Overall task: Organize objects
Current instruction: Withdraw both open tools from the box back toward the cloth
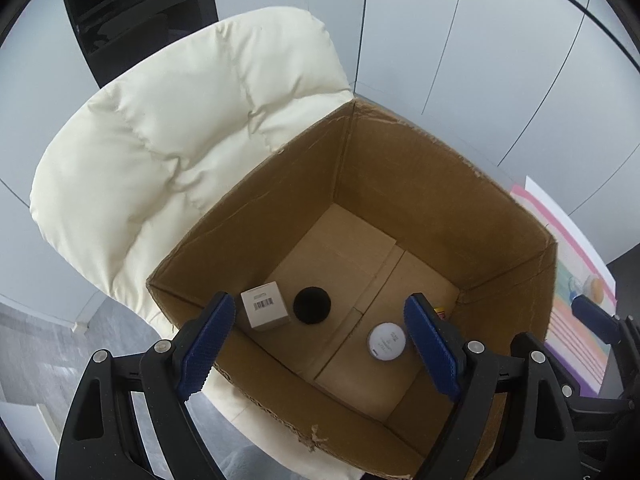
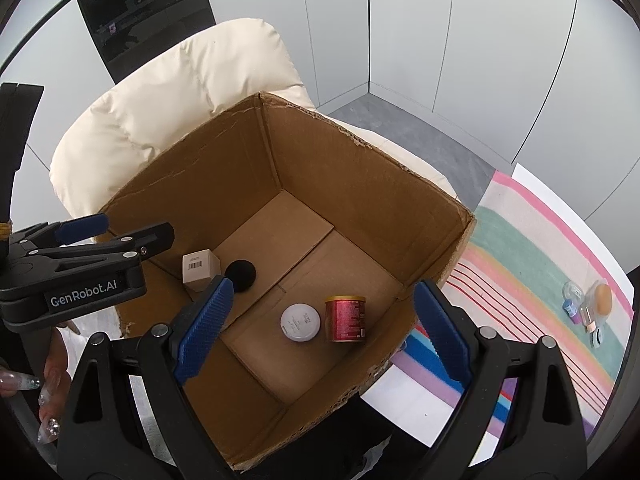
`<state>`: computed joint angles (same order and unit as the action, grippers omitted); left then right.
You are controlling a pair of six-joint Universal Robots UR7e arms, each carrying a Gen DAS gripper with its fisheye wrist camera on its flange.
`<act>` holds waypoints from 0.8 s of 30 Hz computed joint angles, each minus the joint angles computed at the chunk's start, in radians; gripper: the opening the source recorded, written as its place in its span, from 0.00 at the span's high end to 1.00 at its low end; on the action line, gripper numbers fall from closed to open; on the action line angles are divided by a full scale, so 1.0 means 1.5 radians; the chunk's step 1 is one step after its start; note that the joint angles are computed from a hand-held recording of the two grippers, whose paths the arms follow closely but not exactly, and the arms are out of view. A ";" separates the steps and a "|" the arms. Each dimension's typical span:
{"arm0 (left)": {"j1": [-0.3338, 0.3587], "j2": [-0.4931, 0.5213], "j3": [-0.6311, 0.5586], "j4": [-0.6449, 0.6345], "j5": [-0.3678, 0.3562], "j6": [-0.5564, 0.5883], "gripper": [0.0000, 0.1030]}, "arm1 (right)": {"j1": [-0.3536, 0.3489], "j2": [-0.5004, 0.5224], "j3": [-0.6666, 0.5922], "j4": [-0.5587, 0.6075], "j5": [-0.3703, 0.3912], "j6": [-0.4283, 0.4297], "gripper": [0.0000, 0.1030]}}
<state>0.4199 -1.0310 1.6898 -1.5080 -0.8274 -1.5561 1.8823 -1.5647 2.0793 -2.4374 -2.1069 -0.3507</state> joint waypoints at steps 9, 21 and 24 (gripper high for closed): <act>-0.026 -0.005 -0.020 0.042 0.002 -0.021 0.15 | 0.007 -0.025 -0.004 0.043 -0.002 0.040 0.09; -0.108 -0.060 0.071 0.008 -0.052 -0.093 0.15 | 0.017 -0.157 0.048 0.129 -0.023 0.084 0.09; -0.136 -0.070 0.101 -0.010 -0.073 -0.117 0.15 | 0.030 -0.196 0.067 0.147 -0.034 0.092 0.09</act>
<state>0.2164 -1.1358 1.8413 -1.5225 -0.9375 -1.7320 1.9268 -1.8587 2.1799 -2.2171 -2.1582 -0.2131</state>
